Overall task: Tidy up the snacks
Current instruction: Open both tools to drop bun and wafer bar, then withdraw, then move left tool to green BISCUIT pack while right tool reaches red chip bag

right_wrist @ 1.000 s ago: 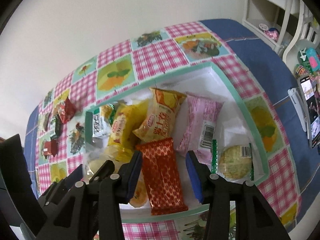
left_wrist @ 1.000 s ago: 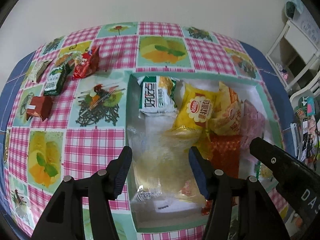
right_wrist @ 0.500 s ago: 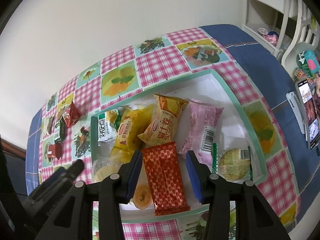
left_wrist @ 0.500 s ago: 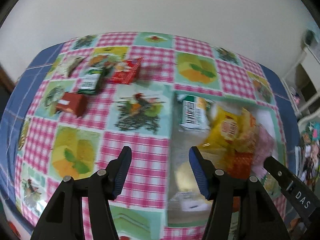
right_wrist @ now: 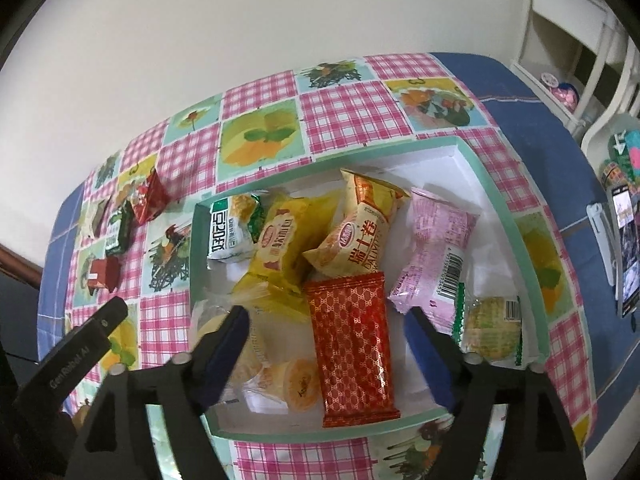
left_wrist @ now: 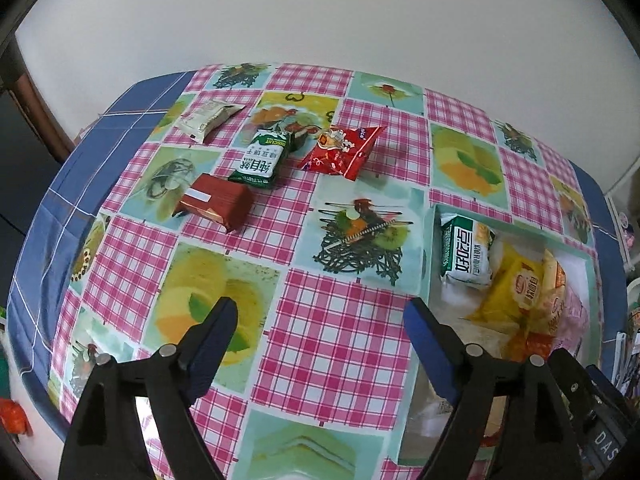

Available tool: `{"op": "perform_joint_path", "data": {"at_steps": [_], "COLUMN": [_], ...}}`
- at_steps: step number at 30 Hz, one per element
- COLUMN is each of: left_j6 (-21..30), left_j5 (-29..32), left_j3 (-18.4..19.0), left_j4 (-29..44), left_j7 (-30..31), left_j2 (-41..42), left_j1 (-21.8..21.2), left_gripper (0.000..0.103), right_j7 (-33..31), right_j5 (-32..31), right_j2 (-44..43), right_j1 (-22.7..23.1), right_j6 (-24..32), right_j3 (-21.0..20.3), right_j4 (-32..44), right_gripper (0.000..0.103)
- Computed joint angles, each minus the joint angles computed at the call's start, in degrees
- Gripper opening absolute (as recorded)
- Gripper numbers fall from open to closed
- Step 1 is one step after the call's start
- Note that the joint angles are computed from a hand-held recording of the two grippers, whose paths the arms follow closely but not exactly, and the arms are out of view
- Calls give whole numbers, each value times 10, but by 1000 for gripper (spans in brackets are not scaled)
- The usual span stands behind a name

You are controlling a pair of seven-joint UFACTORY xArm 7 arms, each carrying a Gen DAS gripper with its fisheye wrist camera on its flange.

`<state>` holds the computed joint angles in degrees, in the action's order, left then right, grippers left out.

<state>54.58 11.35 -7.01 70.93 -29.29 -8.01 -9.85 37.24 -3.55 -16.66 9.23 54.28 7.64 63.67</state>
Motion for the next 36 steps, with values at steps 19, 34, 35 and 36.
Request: {"op": "perform_joint_path", "data": {"at_steps": [19, 34, 35, 36], "left_j6": [-11, 1, 1, 2], "left_j5": [38, 19, 19, 19], "left_j3": [3, 38, 42, 44], "left_j4": [-12, -16, -17, -17], "left_j7": [-29, -13, -16, -18], "left_j2": [-8, -15, -16, -17], "left_j1": [13, 64, 71, 75], "left_gripper": [102, 102, 102, 102], "right_j7": [34, 39, 40, 41], "right_j5": [-42, -44, -46, -46], "right_j2": [11, 95, 101, 107], "right_j1": [6, 63, 67, 72], "right_j6": [-34, -56, -57, -58], "right_j3": [19, 35, 37, 38], "right_j4": [4, 80, 85, 90], "right_gripper": [103, 103, 103, 103]}}
